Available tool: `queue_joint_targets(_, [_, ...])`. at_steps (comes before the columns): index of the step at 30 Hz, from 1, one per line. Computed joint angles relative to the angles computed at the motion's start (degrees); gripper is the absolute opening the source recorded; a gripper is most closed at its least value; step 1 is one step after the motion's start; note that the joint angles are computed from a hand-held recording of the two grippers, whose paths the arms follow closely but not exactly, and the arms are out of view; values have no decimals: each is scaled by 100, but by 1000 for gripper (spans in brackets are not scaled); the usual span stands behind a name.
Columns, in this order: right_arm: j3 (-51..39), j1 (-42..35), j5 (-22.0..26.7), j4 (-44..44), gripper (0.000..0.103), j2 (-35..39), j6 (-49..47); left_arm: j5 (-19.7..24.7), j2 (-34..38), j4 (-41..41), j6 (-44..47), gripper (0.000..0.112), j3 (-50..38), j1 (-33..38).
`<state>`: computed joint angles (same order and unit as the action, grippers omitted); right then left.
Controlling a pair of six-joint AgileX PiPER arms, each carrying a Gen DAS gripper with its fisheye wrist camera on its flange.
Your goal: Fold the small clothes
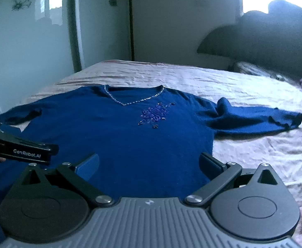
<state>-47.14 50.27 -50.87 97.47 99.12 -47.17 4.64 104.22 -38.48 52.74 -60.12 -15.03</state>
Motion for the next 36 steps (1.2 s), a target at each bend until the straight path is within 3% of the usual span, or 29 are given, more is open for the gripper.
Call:
queue_joint_targets(2, [136, -136, 155, -161, 103, -70, 204, 42, 64, 386, -402, 103, -106, -36])
queue_joint_targets(9, [569, -731, 488, -461, 103, -286, 658, 164, 260, 150, -201, 103, -352, -186])
queue_joint_targets(15, [1054, -1454, 368, -849, 103, -509, 945, 198, 519, 1085, -1094, 103, -557, -377])
queue_joint_targets(19, [1694, -2620, 460, -2218, 103, -645, 2365, 298, 690, 1750, -1759, 103, -738, -440])
queue_joint_targets(24, [1469, -3812, -61, -2366, 103, 8, 1301, 406, 811, 2329, -2376, 103, -915, -486])
queue_joint_targets(27, [1382, -4598, 28, -3344, 102, 319, 1147, 490, 888, 2688, -2776, 103, -1037, -534])
queue_joint_targets(31, [982, -5061, 517, -3734, 91, 686, 653, 559, 963, 3113, -3208, 103, -1147, -615])
queue_joint_targets(33, [803, -5335, 910, -3906, 74, 783, 561, 577, 990, 3283, -3372, 103, -1184, -649])
queue_joint_targets(35, [584, -5512, 1251, -3830, 62, 897, 370, 594, 1015, 3375, -3469, 103, -1223, -663])
queue_joint_targets(36, [518, -5641, 1387, -3917, 61, 941, 411, 612, 1032, 3380, -3479, 103, -1251, -662])
